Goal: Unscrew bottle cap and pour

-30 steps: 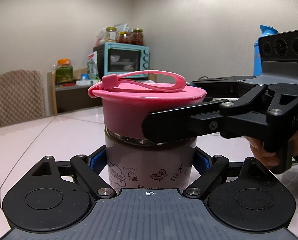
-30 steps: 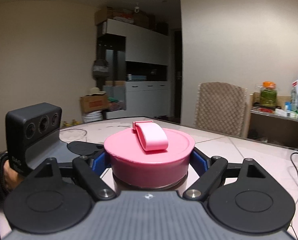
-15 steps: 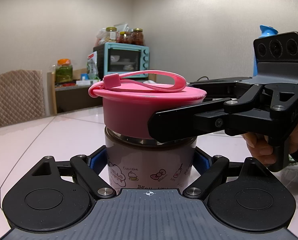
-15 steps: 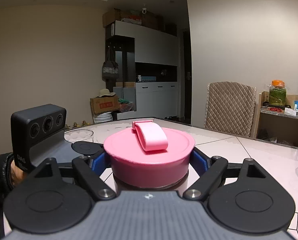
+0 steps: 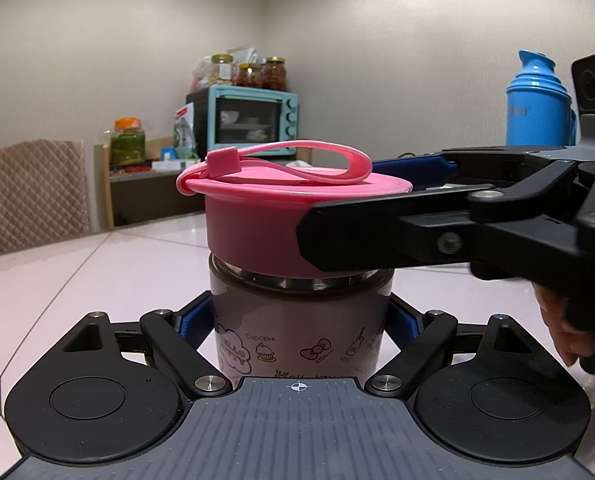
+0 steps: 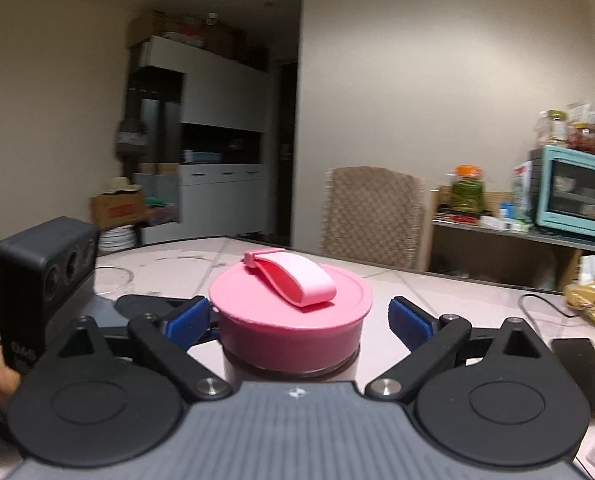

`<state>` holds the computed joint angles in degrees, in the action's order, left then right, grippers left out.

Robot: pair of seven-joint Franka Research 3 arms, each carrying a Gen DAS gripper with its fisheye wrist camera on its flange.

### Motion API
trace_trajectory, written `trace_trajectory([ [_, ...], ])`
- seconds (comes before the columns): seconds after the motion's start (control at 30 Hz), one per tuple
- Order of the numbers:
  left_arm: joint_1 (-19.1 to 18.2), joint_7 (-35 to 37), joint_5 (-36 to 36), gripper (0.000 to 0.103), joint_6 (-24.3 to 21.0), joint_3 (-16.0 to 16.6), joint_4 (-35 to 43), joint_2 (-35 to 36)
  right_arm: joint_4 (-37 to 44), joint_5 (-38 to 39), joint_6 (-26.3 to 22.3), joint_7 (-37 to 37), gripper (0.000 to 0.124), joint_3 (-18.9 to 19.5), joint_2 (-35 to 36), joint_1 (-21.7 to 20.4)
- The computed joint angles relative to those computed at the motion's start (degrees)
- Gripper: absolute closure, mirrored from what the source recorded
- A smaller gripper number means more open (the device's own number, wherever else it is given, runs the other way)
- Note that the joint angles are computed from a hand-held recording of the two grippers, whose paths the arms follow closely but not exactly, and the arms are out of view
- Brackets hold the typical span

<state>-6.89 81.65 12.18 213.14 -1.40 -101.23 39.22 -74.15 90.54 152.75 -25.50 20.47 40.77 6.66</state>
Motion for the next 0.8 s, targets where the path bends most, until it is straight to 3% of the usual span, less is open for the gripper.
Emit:
trace_trajectory([
  [0.3,0.1,0.0,0.0,0.013,0.0,0.0,0.0,0.0,2.6,1.4,6.2,1.2,0.028,1.0,2.4,2.4],
  [0.5,0.2,0.0,0.2,0.013,-0.1,-0.1,0.1,0.1,3.0,1.8,8.3,1.5,0.039,1.5,3.0,2.8],
  [0.63,0.2,-0.1,0.2,0.013,-0.1,-0.1,0.1,0.1,2.7,1.3,6.2,1.0,0.039,1.4,3.0,1.9],
  [0.8,0.1,-0.1,0.2,0.013,-0.1,-0.1,0.1,0.1,4.1,-4.1,-0.4,3.1,0.039,0.8,4.3,0.4],
])
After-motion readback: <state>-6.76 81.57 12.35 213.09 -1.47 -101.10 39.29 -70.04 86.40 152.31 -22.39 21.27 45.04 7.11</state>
